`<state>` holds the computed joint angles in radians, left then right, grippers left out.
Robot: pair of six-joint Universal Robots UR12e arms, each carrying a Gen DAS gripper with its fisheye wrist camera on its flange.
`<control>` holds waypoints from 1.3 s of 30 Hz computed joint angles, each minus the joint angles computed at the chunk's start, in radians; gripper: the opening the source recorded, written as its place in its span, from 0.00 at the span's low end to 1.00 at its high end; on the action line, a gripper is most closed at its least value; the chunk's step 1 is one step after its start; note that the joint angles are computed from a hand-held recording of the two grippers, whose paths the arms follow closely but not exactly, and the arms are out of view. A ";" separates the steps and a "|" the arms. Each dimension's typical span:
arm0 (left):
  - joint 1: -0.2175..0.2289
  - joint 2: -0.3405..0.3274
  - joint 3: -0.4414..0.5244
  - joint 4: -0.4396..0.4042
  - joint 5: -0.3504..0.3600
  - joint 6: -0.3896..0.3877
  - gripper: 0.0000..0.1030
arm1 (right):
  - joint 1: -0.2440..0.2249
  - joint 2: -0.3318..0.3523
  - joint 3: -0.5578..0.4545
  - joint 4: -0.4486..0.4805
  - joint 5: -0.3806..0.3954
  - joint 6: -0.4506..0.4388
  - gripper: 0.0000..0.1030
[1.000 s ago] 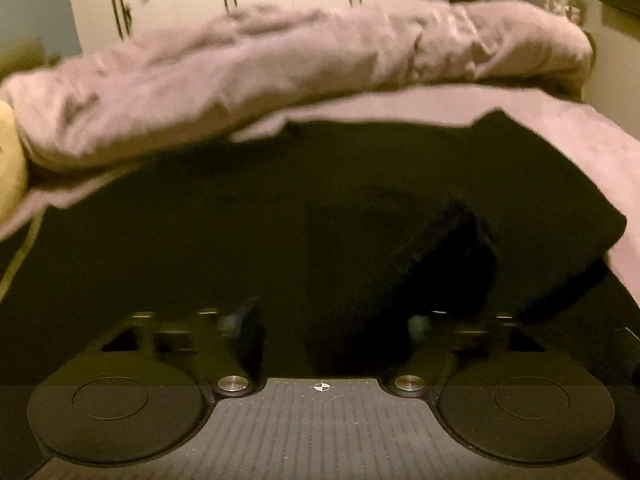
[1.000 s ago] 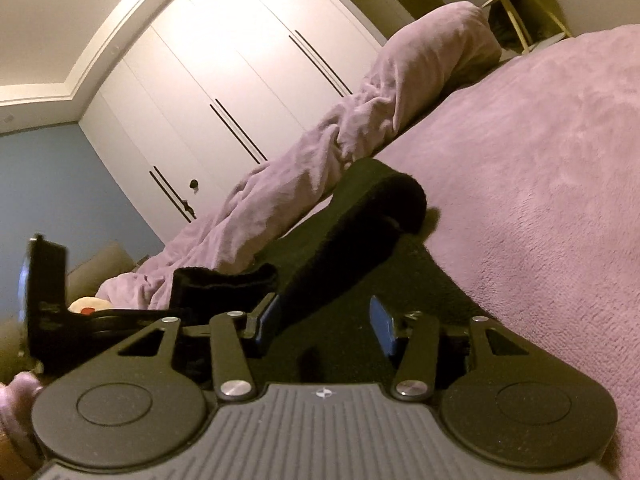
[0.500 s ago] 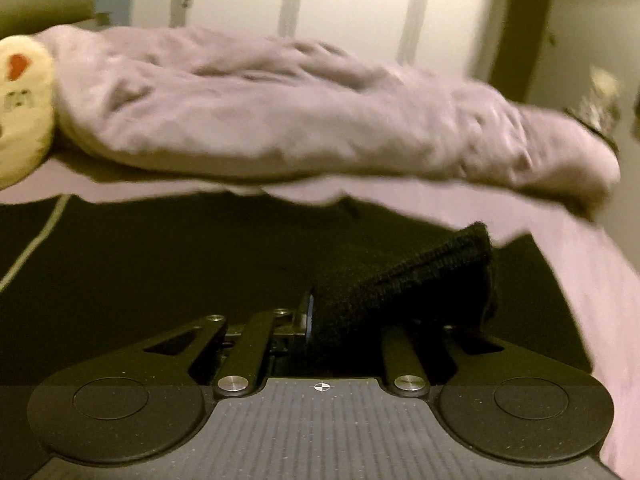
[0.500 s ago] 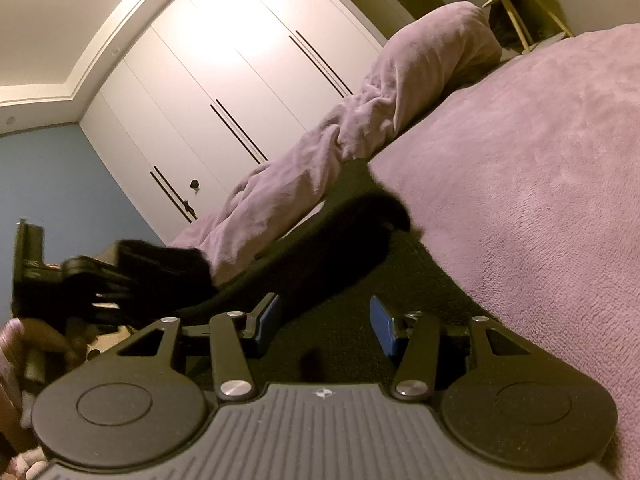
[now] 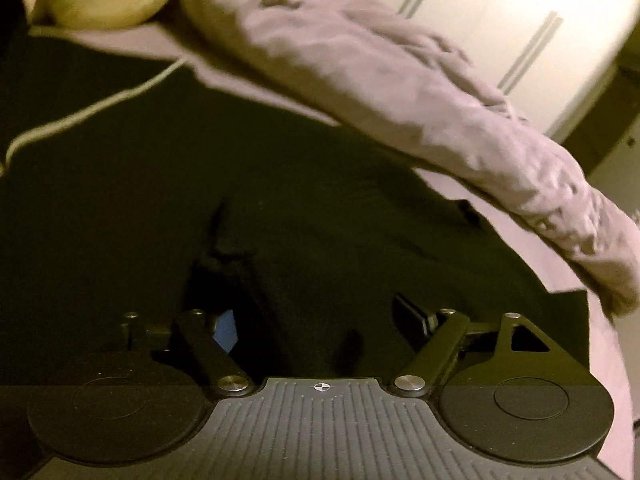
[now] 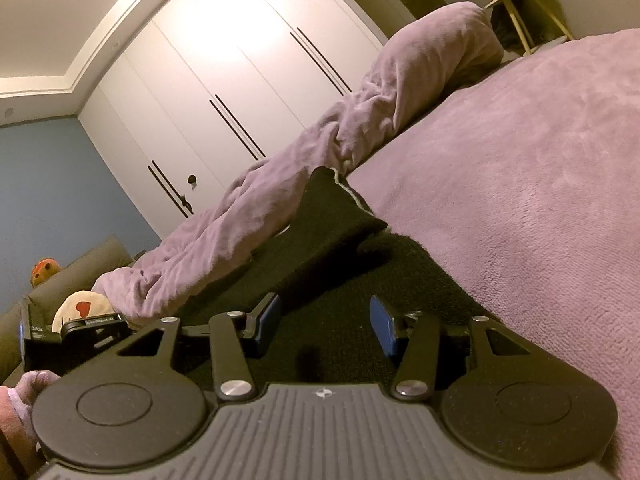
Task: Fold small clothes
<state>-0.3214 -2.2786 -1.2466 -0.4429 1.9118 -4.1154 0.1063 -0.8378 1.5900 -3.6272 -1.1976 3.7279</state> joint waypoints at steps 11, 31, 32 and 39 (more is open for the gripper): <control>0.030 0.039 -0.080 0.023 -0.041 0.061 0.27 | 0.002 0.001 -0.003 0.008 -0.002 -0.013 0.48; 0.039 0.105 -0.184 0.118 0.137 0.226 0.83 | 0.011 -0.012 -0.006 0.067 -0.033 -0.065 0.48; 0.047 0.124 -0.221 0.147 0.144 0.211 0.83 | 0.012 -0.012 -0.006 0.070 -0.036 -0.069 0.48; 0.147 0.262 -0.448 0.176 0.229 0.013 0.84 | 0.023 -0.021 -0.010 0.117 -0.074 -0.115 0.48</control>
